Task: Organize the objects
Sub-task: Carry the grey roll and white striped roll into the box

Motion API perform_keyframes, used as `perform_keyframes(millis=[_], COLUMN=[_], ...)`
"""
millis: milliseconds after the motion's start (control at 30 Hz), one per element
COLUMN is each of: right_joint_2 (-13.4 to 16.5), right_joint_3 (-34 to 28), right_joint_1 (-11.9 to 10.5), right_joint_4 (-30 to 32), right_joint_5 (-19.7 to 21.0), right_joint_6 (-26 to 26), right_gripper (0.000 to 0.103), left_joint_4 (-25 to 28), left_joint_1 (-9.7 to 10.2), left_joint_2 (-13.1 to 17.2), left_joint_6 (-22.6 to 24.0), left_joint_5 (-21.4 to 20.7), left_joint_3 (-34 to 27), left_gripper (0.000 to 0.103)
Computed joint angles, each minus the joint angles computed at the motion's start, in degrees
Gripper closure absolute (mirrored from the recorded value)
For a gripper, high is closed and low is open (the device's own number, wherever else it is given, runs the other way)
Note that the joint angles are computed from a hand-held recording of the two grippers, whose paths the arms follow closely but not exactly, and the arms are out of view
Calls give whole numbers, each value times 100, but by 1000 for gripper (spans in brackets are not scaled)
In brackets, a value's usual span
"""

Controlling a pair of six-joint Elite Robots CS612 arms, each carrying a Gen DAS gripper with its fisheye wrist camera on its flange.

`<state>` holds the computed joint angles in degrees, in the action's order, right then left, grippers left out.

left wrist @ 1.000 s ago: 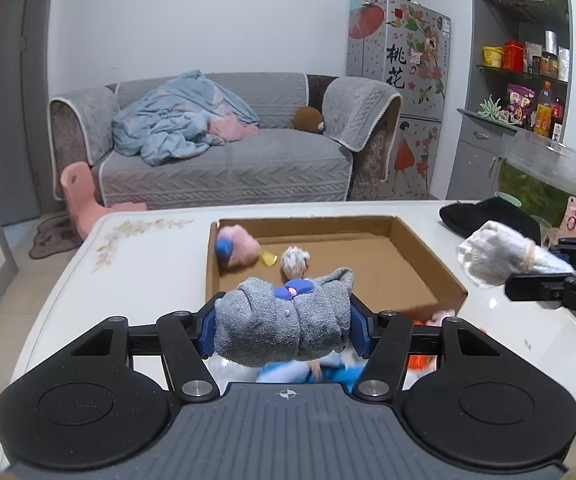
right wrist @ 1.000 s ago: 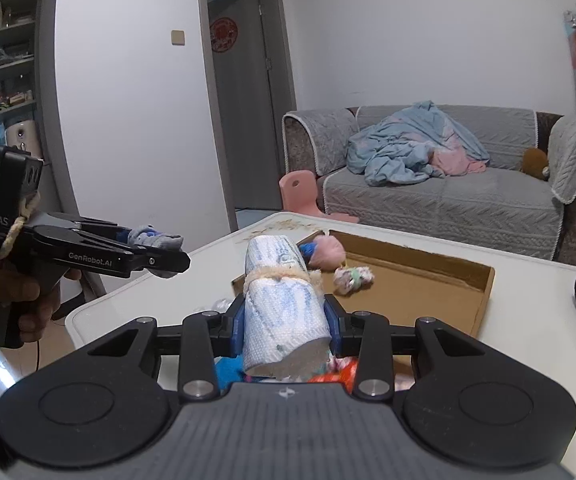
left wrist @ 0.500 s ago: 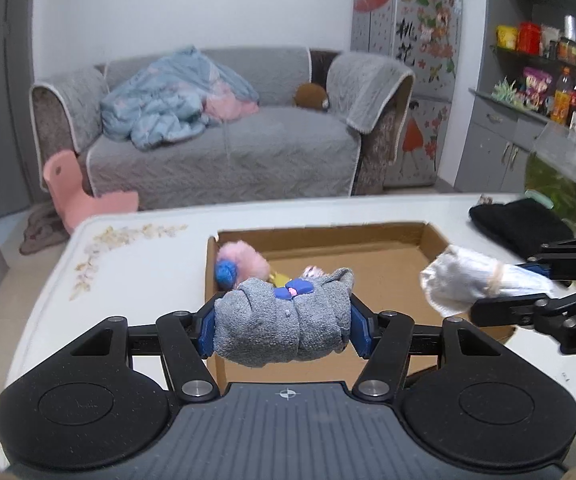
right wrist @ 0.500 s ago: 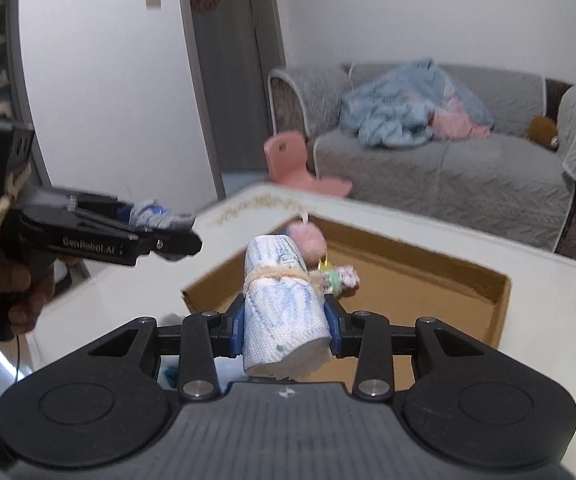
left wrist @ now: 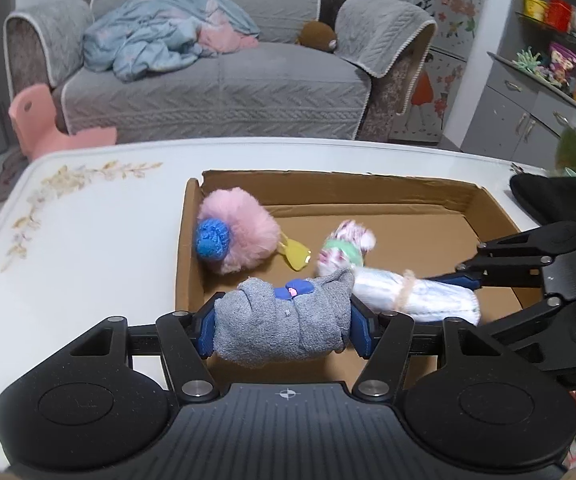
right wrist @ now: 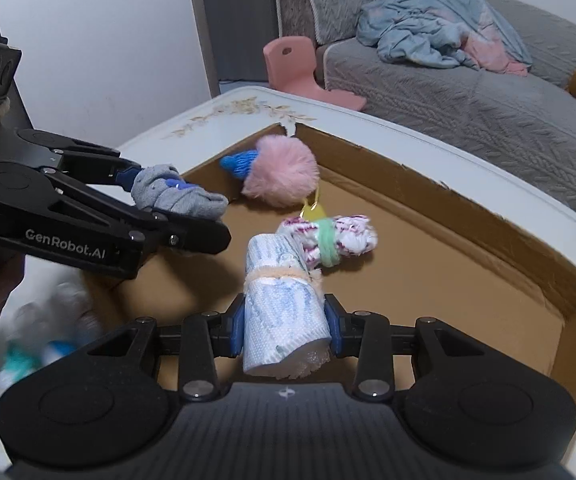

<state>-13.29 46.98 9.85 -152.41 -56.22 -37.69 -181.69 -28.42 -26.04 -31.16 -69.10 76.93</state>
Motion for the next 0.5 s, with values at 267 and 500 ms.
perform_keyframes(millis=[267, 500], right_joint_2=[289, 298], right_joint_3=[-536, -530], right_joint_1=[56, 105], right_joint_4=[-105, -204], right_joint_5=[-131, -361], right_joint_6=[190, 58], right_gripper=[68, 68], left_joint_4=[161, 320], left_joint_1=[61, 18], left_joint_2=[192, 339], left_joint_6=[-145, -123], left_joint_5=[96, 373], left_joint_3=[-361, -613], left_gripper=[36, 36])
